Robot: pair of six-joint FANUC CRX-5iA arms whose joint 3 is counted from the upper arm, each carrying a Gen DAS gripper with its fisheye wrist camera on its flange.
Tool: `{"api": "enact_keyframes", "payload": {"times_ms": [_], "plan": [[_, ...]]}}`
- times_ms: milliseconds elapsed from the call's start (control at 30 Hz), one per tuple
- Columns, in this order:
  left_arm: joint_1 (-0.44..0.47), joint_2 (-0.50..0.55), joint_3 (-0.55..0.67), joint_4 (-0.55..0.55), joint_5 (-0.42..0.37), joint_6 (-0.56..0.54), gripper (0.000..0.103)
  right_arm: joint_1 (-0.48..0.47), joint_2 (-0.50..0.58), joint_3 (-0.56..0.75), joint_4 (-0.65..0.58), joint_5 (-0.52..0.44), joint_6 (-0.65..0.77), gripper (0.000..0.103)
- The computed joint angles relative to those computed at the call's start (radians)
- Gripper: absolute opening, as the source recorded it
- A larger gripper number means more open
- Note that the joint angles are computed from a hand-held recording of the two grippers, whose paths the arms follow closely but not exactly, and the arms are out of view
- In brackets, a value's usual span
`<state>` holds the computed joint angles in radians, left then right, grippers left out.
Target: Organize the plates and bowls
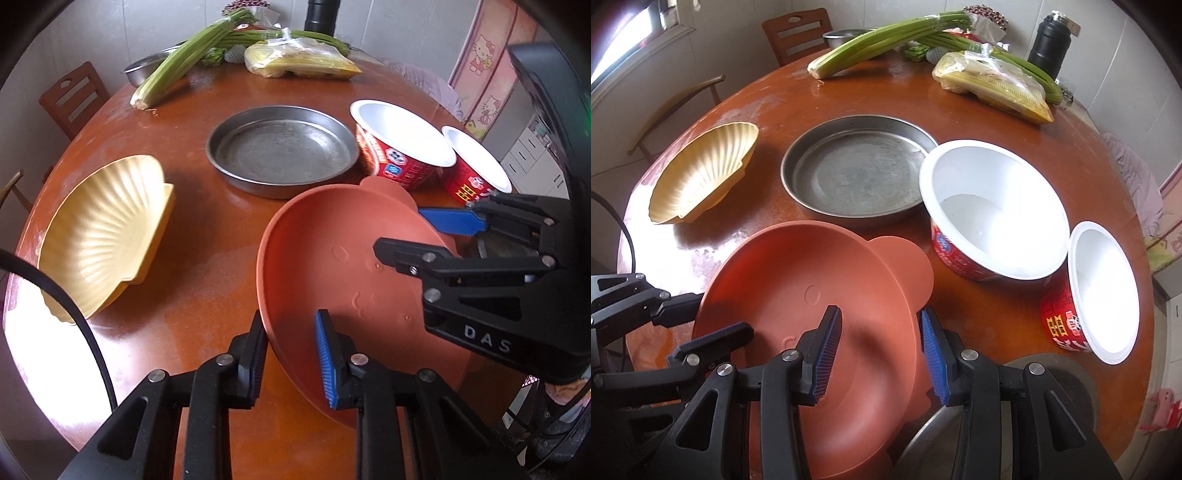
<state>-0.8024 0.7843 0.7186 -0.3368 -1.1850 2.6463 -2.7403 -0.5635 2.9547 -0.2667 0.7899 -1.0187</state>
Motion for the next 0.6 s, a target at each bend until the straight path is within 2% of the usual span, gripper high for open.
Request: {"api": "enact_keyframes", "payload": {"times_ms": [200,400,600], "plan": [[0.013,-0.064,-0.106,-0.007,0.054,0.063,0.026,0.018,0.002,0.002,-0.003,0.003,0.006,0.045],[0.016,-0.095,-0.152,-0.036,0.057,0.11,0.026,0.038,0.009,0.015,-0.002,0.001,0.017,0.045],[0.02,-0.136,-0.216,-0.067,0.08,0.174,0.026,0.044,0.016,0.04,-0.059,0.005,0.045,0.045]]}}
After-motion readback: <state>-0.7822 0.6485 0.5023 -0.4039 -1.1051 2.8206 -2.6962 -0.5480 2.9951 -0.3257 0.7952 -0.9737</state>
